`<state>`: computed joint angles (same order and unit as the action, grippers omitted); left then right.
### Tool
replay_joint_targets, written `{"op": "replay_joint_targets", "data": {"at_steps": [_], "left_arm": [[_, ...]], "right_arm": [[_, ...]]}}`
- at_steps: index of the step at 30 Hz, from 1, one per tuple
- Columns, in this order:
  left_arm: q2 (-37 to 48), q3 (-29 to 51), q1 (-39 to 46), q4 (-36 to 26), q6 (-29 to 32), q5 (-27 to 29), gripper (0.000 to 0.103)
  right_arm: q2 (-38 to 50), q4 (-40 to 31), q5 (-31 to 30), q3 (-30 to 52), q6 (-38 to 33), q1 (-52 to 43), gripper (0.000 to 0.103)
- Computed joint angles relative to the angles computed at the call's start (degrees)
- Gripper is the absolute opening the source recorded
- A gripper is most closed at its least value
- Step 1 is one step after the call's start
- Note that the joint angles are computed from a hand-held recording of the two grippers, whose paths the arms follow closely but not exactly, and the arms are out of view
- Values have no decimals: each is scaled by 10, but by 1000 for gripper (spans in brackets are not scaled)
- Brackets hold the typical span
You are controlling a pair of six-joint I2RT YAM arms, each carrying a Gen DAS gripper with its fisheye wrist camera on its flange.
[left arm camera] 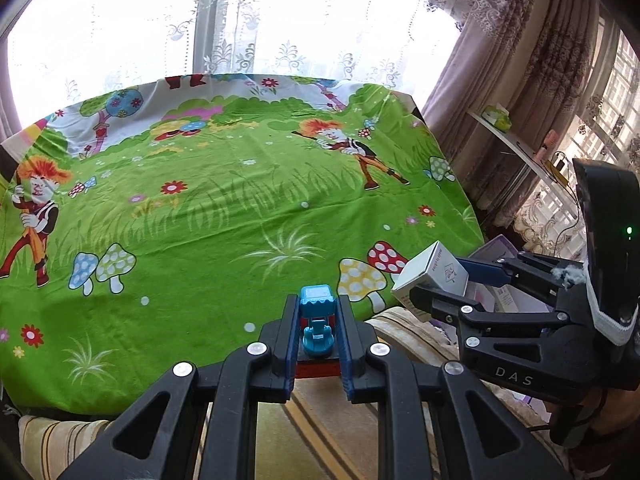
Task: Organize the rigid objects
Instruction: 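Carry the car and cube box over the purple box with both tools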
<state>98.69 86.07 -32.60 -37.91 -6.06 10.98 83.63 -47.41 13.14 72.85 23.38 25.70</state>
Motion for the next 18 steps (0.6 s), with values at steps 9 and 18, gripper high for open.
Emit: {"op": "replay_joint_targets", "data": {"at_steps": [9, 18], "left_arm": [[20, 37, -69, -19, -13, 8, 18], [78, 106, -134, -47, -26, 29, 18]], "right_arm": [[-141, -50, 20, -88, 9, -64, 53], [-254, -97, 17, -159, -13, -175, 53]]}}
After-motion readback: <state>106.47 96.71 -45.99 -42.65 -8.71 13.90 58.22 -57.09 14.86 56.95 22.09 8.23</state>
